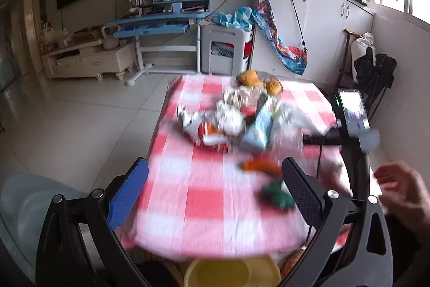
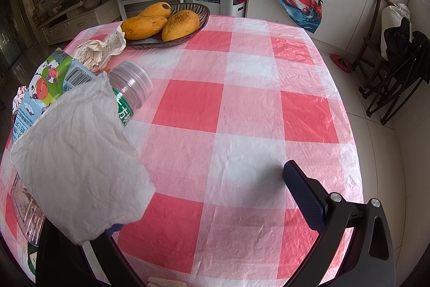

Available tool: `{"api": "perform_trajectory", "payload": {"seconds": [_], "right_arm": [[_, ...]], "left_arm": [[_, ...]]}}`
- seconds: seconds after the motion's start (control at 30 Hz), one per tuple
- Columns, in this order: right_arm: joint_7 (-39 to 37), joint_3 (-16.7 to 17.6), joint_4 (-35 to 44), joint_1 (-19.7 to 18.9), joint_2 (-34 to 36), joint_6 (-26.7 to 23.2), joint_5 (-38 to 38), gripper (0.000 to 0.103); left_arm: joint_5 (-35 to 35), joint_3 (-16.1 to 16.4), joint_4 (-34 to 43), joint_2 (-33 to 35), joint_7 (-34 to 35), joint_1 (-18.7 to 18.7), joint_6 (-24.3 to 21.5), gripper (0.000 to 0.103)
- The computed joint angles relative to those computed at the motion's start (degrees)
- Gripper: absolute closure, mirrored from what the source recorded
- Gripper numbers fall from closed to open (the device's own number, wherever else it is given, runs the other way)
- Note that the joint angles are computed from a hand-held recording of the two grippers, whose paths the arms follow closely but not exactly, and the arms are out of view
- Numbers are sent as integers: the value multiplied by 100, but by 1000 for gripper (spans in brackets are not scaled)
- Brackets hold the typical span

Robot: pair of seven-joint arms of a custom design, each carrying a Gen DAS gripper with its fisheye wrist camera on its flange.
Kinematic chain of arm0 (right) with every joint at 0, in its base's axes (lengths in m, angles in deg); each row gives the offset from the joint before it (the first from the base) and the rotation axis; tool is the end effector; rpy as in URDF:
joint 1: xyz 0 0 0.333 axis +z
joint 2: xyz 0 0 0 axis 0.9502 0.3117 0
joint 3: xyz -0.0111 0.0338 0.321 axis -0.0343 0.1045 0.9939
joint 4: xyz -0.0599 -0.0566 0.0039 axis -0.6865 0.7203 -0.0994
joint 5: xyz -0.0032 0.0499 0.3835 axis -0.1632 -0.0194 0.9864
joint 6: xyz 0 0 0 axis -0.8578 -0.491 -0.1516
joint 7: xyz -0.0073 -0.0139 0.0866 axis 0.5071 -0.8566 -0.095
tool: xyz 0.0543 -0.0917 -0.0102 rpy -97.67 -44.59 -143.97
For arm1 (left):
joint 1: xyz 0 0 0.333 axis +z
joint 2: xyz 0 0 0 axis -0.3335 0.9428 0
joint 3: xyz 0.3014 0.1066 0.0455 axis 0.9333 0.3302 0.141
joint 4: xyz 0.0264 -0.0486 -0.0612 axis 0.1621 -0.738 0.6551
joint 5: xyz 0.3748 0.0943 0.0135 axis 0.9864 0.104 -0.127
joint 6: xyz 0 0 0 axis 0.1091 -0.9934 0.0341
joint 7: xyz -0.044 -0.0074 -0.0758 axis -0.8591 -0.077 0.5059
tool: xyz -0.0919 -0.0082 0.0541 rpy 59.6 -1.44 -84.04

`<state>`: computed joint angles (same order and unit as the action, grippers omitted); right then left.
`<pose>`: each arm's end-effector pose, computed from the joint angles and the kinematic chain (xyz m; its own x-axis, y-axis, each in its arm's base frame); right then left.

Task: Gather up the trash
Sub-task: 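Move both tools toward the items on the checked table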

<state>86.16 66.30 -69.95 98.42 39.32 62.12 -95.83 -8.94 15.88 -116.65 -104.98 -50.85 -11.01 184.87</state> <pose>0.6660 0.3538 0.4362 0.1389 -0.9902 0.0124 -0.8282 -0.1230 -0.5468 0.4387 -0.1844 0.5469 0.1046 -0.9941 0.0273 -0.6178 -0.0864 -0.7816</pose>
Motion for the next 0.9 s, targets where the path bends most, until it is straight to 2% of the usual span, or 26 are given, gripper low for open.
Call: {"api": "perform_trajectory", "payload": {"seconds": [0.03, 0.1, 0.2, 0.23, 0.27, 0.3, 0.33, 0.37, 0.4, 0.5, 0.57, 0.6, 0.63, 0.7, 0.8, 0.87, 0.9], "right_arm": [[20, -14, 6, 20, 4, -8, -22, 6], [103, -37, -2, 51, 1, -18, -48, 6], [161, -37, -58, 58, -27, 10, -61, 6], [180, -56, -64, 32, -28, 10, -63, 6], [253, -76, 53, 85, 32, -70, -93, 6], [260, -71, 46, 77, 29, -63, -96, 6], [289, -62, 61, 106, 42, -68, -110, 6], [298, -61, 65, 106, 46, -70, -114, 6], [345, -69, 78, 120, 53, -84, -120, 6], [14, 134, -24, -55, -53, -106, 120, 6], [279, 94, -498, -78, -368, 230, 214, 6], [644, -50, -907, 14, -671, 488, 48, 6], [897, -166, -1115, 120, -860, 540, -200, 6], [1540, -417, -1686, 379, -1401, 739, -1046, 6], [2486, -564, -2387, 588, -2157, 971, -2326, 6], [3090, -518, -2697, 678, -2571, 832, -3090, 6], [3502, -459, -2866, 710, -2799, 692, -3415, 6]], "left_arm": [[129, -114, 286, 272, -64, 154, -47, 7], [374, -139, 822, 843, -165, 222, -143, 7], [394, 47, 1540, 1660, 0, 49, -273, 7], [703, 194, 1681, 1886, -250, -52, -141, 7], [934, 141, 1767, 2042, -480, 45, -76, 7], [764, 191, 1938, 2226, -358, -36, -316, 7], [191, 258, 2108, 2445, 160, -128, -469, 7], [-232, 297, 2125, 2564, 500, -142, -345, 7], [-254, 394, 2201, 2671, 506, -232, -408, 7], [468, 681, 2469, 2921, 137, -549, -993, 7], [399, 830, 2477, 2985, 109, -679, -1125, 7], [365, 906, 2412, 2946, 49, -737, -1091, 7], [425, 992, 2302, 2863, -81, -808, -1011, 7], [573, 1139, 2063, 2663, -303, -968, -869, 7], [603, 1321, 1593, 2197, -588, -1192, -490, 7], [1198, 1333, 1253, 1800, -1203, -1234, -234, 7], [1517, 1255, 1161, 1650, -1411, -1209, -289, 7]]}}
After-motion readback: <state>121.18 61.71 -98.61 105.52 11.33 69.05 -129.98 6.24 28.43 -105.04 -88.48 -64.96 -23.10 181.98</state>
